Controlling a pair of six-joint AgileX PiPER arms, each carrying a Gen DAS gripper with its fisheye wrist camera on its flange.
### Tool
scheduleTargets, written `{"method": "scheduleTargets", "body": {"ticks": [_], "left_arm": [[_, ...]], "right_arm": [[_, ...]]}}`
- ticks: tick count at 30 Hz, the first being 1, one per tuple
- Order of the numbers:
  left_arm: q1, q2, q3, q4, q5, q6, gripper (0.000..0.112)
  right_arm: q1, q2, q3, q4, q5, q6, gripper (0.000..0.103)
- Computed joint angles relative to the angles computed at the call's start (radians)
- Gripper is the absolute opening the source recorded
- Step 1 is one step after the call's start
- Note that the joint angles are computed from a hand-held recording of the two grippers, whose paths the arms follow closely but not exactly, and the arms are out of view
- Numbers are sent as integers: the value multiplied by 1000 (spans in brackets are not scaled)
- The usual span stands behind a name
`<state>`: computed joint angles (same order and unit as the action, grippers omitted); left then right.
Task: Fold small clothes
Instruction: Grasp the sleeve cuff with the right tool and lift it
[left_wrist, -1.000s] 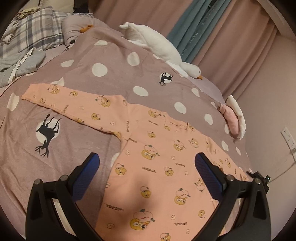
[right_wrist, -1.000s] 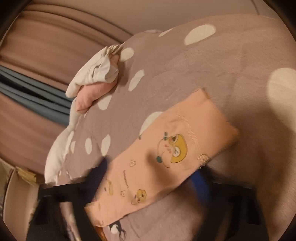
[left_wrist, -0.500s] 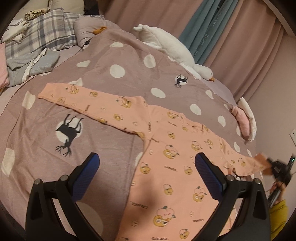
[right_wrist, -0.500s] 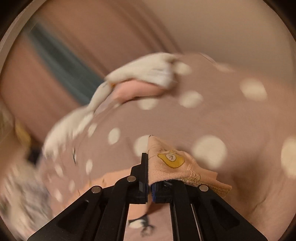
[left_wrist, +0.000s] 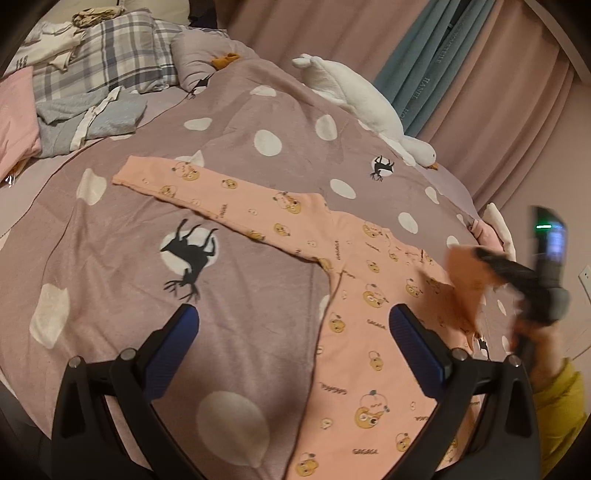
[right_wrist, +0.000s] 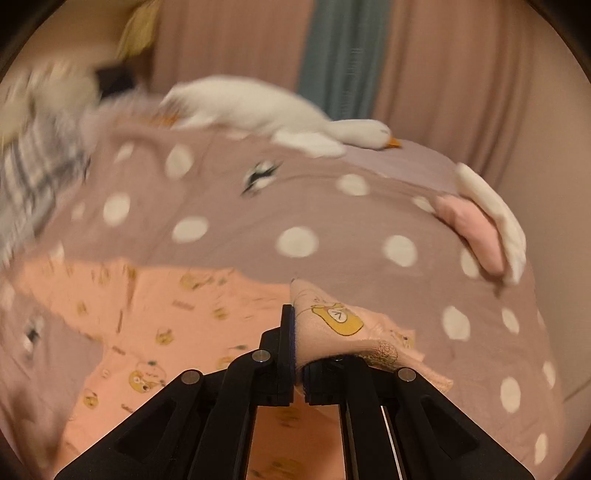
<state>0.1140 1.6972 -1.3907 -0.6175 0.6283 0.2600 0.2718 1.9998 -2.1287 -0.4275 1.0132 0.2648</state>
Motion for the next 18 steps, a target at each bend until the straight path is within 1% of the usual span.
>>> {"method": "scheduleTargets", "body": {"ticks": [1, 3, 4, 5, 7, 9, 10, 11, 12, 13, 14, 16, 18], "left_arm": [[7, 2, 2, -6, 3, 5, 103], [26, 3, 12, -29, 3, 31, 103], [33, 6, 16, -29, 0, 33, 103], [37, 9, 17, -29, 0, 32, 103], [49, 18, 16, -36, 3, 33, 103], [58, 23, 19, -54, 5, 43, 103], [60, 22, 22, -57, 2, 46, 103], [59, 21, 26, -52, -2, 42, 103], [57, 24, 23, -45, -2, 35, 103], [57, 25, 23, -46, -1, 34, 103], [57, 27, 22, -51, 1, 35, 103], [55, 28, 24, -58, 1, 38, 103], [47, 29, 22, -50, -1, 32, 103]], "right_arm": [[57, 65, -49, -100, 37, 13, 6], [145, 159, -73, -270, 82, 47, 7], [174, 202, -80, -300, 96, 35, 7], [194, 235, -87, -291, 102, 2, 7], [239, 307, -127, -286, 127, -50, 15], [267, 309, -92, -323, 117, -28, 43], [274, 286, -50, -326, 86, -5, 46], [277, 248, 10, -328, 44, 18, 53], [284, 218, 61, -345, 10, 42, 64], [290, 205, 83, -359, -2, 43, 69], [296, 205, 85, -363, -1, 36, 73], [296, 176, 132, -340, -14, 23, 73], [281, 171, 136, -280, 2, -42, 74]]}}
